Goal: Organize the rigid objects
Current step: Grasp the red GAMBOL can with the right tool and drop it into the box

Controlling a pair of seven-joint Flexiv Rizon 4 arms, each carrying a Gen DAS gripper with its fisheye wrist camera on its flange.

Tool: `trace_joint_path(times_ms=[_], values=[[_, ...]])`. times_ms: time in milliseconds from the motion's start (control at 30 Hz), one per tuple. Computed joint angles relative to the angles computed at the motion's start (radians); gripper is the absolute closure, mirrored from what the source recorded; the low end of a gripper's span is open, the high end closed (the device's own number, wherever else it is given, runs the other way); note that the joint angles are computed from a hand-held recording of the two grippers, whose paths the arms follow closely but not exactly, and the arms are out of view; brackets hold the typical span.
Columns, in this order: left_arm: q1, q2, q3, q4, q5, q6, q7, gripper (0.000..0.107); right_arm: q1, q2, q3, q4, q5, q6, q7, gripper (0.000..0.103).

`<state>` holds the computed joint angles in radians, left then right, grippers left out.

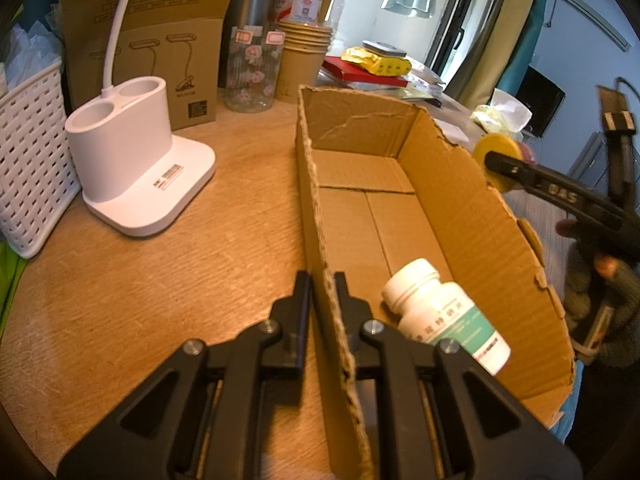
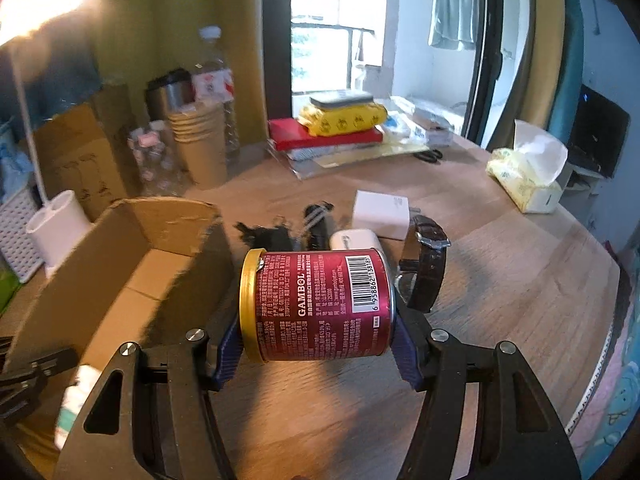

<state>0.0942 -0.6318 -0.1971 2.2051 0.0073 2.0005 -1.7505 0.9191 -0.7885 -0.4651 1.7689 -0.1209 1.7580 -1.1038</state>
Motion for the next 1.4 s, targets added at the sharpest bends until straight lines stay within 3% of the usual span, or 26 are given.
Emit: trace_joint_path(times_ms=[333, 767, 1067, 1400], values=[[-0.002, 0.002, 0.003, 0.0, 0.0, 0.001, 0.0, 0.096, 0.166, 0.066, -0.093, 0.104, 0.082, 0.069, -0.078, 0.037], [-0.014, 0.008, 0.015, 0.007, -0.006, 0.009, -0.004, 0.096, 0.239, 0.102, -0.077, 0.121, 0.153, 0.086, -0.174, 0.037], [-0.014, 0.008, 0.015, 0.007, -0.006, 0.01, -0.004, 0.096, 0.189, 0.081, -0.008, 0.081, 0.127, 0.062, -0.173, 0.037], [-0.019, 0.01, 0.018, 0.009, -0.008, 0.01, -0.003, 0.096, 0.018, 0.056, 0.178, 0.013, 0.006, 0.015, -0.131, 0.038]])
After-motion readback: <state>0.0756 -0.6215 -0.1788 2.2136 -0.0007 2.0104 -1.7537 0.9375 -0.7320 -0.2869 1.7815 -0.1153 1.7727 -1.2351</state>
